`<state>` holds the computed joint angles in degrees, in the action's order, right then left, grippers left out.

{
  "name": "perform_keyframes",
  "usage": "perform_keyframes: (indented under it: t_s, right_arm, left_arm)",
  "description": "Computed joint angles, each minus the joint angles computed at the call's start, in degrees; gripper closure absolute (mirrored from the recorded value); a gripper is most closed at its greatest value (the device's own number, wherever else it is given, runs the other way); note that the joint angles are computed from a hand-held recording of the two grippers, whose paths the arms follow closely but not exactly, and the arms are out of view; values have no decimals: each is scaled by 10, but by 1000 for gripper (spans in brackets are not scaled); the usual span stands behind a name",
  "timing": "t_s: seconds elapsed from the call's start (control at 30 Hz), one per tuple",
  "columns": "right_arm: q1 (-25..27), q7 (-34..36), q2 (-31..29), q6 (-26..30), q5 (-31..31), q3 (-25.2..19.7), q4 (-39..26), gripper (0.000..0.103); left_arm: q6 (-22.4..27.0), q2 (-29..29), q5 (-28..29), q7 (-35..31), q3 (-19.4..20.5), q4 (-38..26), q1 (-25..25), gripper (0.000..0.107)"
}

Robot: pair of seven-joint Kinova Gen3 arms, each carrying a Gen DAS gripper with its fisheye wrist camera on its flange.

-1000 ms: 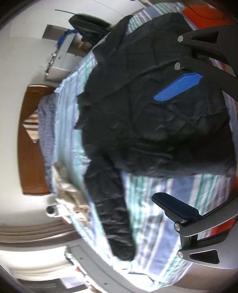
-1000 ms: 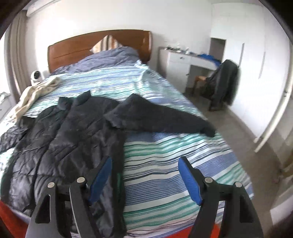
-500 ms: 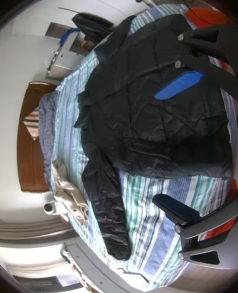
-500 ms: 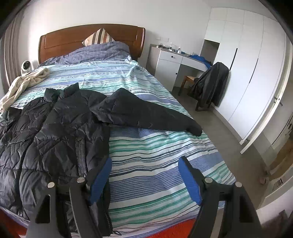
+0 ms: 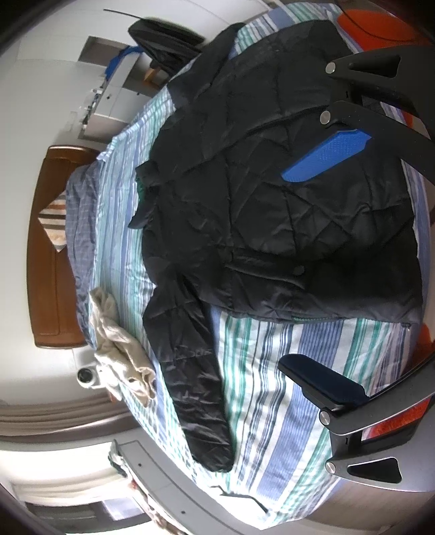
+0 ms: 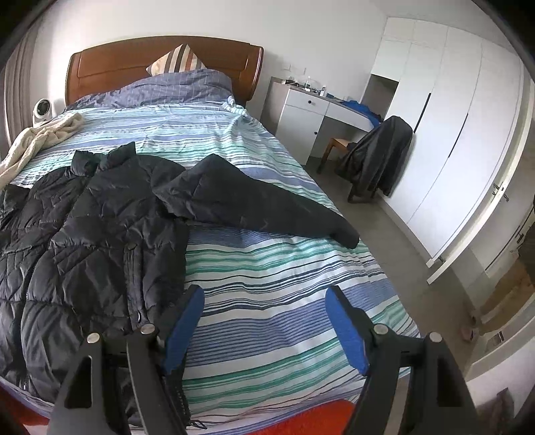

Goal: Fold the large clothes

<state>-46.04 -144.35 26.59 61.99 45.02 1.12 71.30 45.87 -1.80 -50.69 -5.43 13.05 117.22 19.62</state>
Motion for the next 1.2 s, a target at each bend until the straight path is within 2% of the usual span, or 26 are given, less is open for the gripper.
perform_keyframes:
  t_s: [0.07,0.17,0.27,0.63,0.73,0.77,0.93,1.03,1.1,1.2]
  right_arm:
    - [18,2,7,20,10,-28,-14,27]
    - [57,-20,12,50,57,-102,-18,27]
    - [75,-41,15,51,86,-132,-10,27]
    - [70,-15,27,66,82,-119,-31,27]
    - [63,-11,29,65,80,-106,-33,27]
    - [52,-11,27,60,73,-89,-28,27]
    - [-17,36,27,27,-6,42,-31,27]
    - [-55,42,22,-20,-33,111,-3,27]
    - [-45,54,7,-67,-55,115,23,27]
    - [26,102,-22,-136,-119,56,56,27]
  left_arm:
    - [5,3,1,1,0,-2,0,5]
    - [2,6,7,-5,-3,-4,0,5]
    - [7,11,5,-2,-4,-5,3,5]
    - [15,23,20,-21,-12,-17,11,5]
    - [21,25,19,-25,-12,-20,16,5]
    - [21,26,20,-27,-13,-21,16,5]
    - [24,29,22,-29,-15,-25,21,5]
    - [23,30,29,-34,-18,-27,20,5]
    - [20,31,33,-39,-20,-27,19,5]
    - [26,35,32,-40,-20,-30,22,5]
